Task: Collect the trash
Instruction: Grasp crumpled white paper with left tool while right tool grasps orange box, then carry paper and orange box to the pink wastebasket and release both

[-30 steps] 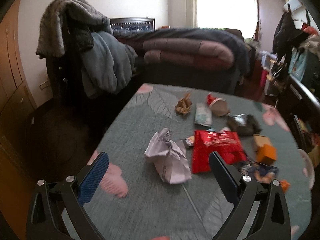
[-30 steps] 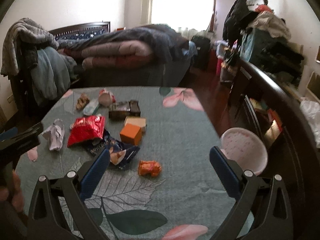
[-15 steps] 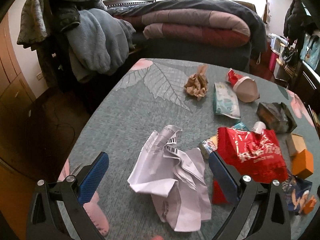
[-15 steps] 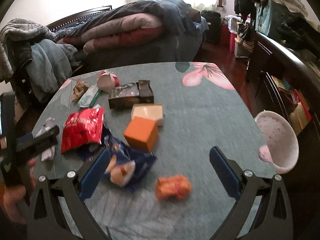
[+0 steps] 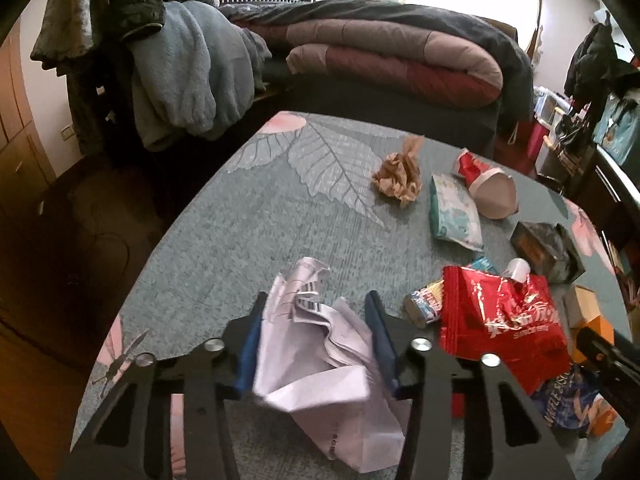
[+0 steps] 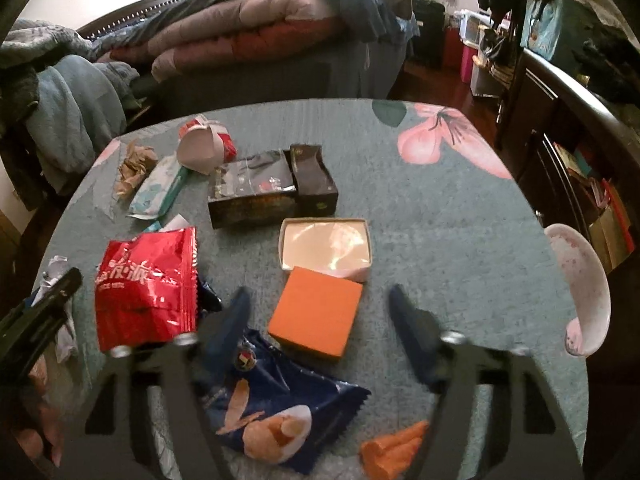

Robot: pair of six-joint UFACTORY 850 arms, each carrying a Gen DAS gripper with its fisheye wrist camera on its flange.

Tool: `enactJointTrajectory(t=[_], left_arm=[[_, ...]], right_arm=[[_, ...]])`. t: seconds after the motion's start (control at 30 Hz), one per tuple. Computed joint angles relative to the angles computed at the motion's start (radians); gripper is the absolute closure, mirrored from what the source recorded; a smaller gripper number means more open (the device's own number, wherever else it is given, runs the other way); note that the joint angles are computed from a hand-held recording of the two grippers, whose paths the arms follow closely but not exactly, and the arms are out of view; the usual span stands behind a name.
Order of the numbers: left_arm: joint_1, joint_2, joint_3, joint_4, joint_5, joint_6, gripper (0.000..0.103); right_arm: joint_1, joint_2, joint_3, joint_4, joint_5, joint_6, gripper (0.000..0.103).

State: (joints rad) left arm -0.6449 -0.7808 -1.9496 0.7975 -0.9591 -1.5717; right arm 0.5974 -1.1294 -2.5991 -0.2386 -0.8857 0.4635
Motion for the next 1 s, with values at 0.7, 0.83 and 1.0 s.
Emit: enactJointTrajectory(t=[0.7, 0.83, 1.0], left_arm=[[-0.09, 0.106, 0.029, 0.171, 0.026, -0.075, 0.062], [-0.116, 0.044, -0.091, 0.16, 0.039, 0.016, 0.062], [-0.145, -0.106, -0.355, 0.098, 0.035, 0.196, 0.062]], right_arm=[[-0.025, 0.428, 0.645, -0.145, 0.368, 0.213, 0.06], [-0.038, 0.512, 0.761, -0.263, 0.412, 0.338, 0.06], [-0.074, 0.602, 0.888, -0.396, 0.444, 0.495, 0.06]])
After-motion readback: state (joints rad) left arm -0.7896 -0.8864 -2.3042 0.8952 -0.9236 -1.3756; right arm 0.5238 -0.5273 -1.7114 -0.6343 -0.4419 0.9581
